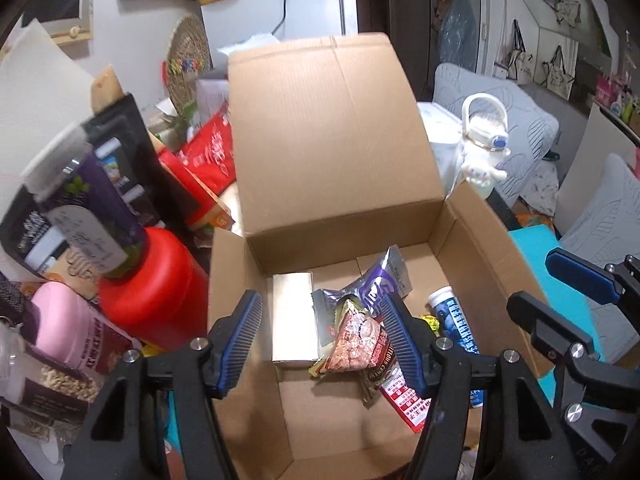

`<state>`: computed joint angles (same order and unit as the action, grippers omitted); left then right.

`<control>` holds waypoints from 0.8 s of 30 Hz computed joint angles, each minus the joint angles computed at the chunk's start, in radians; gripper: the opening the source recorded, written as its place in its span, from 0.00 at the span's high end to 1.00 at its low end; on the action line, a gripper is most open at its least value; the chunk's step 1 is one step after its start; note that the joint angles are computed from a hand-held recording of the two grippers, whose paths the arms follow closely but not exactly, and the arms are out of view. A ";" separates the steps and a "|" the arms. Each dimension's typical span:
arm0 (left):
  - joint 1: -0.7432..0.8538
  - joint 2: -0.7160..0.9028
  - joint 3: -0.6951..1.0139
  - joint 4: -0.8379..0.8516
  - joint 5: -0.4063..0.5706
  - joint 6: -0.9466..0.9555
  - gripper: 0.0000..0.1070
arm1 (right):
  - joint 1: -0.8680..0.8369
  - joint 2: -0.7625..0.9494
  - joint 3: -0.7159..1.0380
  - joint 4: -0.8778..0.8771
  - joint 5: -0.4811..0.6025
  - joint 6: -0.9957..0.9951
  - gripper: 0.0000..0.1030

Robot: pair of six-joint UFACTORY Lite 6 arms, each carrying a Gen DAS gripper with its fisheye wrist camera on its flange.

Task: Organize snacks
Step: 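Withdraw both grippers from the box back over the remaining snacks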

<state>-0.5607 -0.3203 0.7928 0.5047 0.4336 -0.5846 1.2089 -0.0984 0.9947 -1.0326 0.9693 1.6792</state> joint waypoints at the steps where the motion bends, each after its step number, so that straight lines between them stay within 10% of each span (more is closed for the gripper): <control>1: -0.015 -0.026 -0.005 0.027 0.019 -0.028 0.42 | 0.019 -0.009 0.004 -0.001 0.023 0.004 0.58; 15: -0.227 -0.383 -0.046 0.099 0.269 -0.130 0.42 | 0.353 -0.044 0.101 -0.014 0.400 0.090 0.58; 24: -0.730 -0.549 -0.073 0.371 0.665 -0.508 0.42 | 0.610 -0.004 0.163 0.019 0.656 0.216 0.49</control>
